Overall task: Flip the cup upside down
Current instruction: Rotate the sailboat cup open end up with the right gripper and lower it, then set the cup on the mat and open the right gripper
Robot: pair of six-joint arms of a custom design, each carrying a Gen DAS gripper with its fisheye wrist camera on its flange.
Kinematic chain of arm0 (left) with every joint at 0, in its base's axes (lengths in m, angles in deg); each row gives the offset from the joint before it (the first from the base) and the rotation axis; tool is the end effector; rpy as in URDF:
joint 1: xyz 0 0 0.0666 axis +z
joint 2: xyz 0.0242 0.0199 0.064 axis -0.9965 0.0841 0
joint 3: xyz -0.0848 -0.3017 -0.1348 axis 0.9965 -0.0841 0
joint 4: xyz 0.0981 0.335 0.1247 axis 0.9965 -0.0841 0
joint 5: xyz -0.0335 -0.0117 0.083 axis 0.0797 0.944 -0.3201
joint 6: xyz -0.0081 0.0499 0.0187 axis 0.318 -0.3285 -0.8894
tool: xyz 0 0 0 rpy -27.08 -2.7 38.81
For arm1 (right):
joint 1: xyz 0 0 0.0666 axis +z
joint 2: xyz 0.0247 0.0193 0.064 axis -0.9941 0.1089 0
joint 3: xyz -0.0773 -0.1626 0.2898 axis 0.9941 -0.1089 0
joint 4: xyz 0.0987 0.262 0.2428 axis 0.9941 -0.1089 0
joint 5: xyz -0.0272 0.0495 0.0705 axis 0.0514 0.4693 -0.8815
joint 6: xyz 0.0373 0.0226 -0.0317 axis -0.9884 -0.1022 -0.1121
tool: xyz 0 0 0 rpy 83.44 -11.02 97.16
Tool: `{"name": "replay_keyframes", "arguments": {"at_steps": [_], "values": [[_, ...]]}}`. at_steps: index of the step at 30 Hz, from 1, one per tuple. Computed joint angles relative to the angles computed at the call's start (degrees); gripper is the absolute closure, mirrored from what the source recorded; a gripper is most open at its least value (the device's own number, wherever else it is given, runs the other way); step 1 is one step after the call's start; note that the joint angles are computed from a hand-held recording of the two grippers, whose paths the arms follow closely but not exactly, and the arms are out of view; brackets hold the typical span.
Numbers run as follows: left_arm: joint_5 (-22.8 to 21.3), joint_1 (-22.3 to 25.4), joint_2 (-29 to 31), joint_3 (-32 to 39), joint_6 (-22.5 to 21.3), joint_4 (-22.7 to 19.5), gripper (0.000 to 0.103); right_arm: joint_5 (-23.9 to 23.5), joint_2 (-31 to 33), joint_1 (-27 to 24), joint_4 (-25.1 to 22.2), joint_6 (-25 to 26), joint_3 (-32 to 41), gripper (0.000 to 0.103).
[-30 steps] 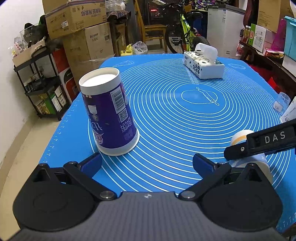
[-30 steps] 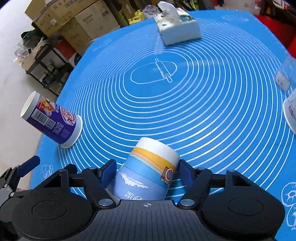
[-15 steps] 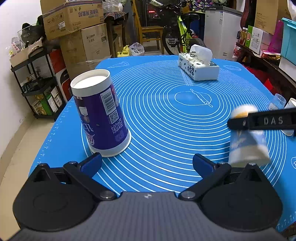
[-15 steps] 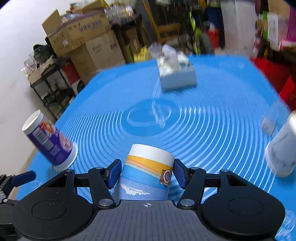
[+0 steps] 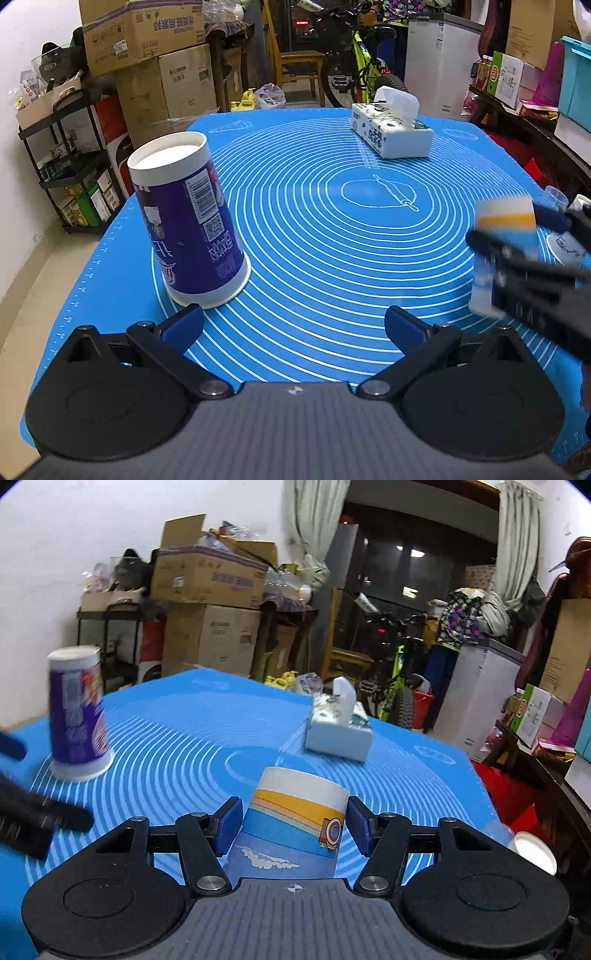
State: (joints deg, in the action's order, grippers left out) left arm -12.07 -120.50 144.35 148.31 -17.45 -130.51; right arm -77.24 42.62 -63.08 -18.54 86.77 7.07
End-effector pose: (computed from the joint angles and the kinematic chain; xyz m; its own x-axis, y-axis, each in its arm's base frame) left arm 0.4882 -0.3233 0.4819 -0.6936 -0.0719 -0.7168 -0.1618 0.9851 0.0577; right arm 0.5177 0.1954 0.4508 -0.3145 -0.3620 -0.8775 -0.4507 0.8705 -0.1976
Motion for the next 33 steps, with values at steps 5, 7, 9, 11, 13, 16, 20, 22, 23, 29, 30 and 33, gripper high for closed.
{"name": "replay_keyframes", "arguments": {"at_steps": [5, 7, 9, 11, 13, 16, 20, 22, 23, 29, 30, 33], "values": [[0.0, -0.7, -0.1, -0.2, -0.7, 0.3, 0.000, -1.4, -4.9, -0.1, 2.2, 2.5, -6.1, 0.040], [0.1, -1.0, -0.2, -0.3, -0.5, 0.4, 0.000, -2.1, -6.1, -0.4, 1.4, 2.3, -7.1, 0.041], [0.3, -1.4, -0.4, -0.6, -0.4, 0.6, 0.000, -2.7, -7.2, -0.8, 0.6, 1.7, -8.1, 0.041], [0.3, -1.8, -0.5, -0.7, -0.4, 0.6, 0.000, -3.3, -7.8, -1.4, -0.4, 0.5, -8.7, 0.041], [0.4, -2.4, -0.6, -0.9, -0.7, 0.9, 0.000, -4.7, -8.3, -2.1, -1.5, -1.5, -9.0, 0.042], [0.2, -3.1, -0.9, -1.4, -1.0, 1.2, 0.000, -5.6, -8.8, -2.5, -1.3, -2.2, -9.6, 0.041], [-0.1, -4.0, -1.9, -2.5, -1.3, 2.2, 0.000, -6.8, -9.9, -2.9, -1.4, -2.8, -10.3, 0.028], [-0.4, -4.5, -2.6, -3.1, -1.0, 2.8, 0.000, -7.0, -10.8, -3.1, -1.8, -3.5, -10.6, 0.025], [-0.5, -4.8, -2.8, -3.3, -0.9, 3.0, 0.000, -7.3, -11.6, -3.4, -2.2, -4.2, -10.9, 0.024], [-1.6, -7.1, -4.1, -4.4, 0.1, 3.5, 0.000, -7.8, -16.6, -5.7, -4.2, -7.5, -13.3, 0.022], [-1.7, -7.5, -4.2, -4.5, 0.3, 3.4, 0.000, -7.9, -17.6, -6.2, -5.1, -8.0, -13.7, 0.022], [-2.6, -9.0, -4.5, -4.9, 0.9, 3.3, 0.000, -7.8, -19.8, -7.1, -7.4, -8.2, -14.7, 0.022]]}}
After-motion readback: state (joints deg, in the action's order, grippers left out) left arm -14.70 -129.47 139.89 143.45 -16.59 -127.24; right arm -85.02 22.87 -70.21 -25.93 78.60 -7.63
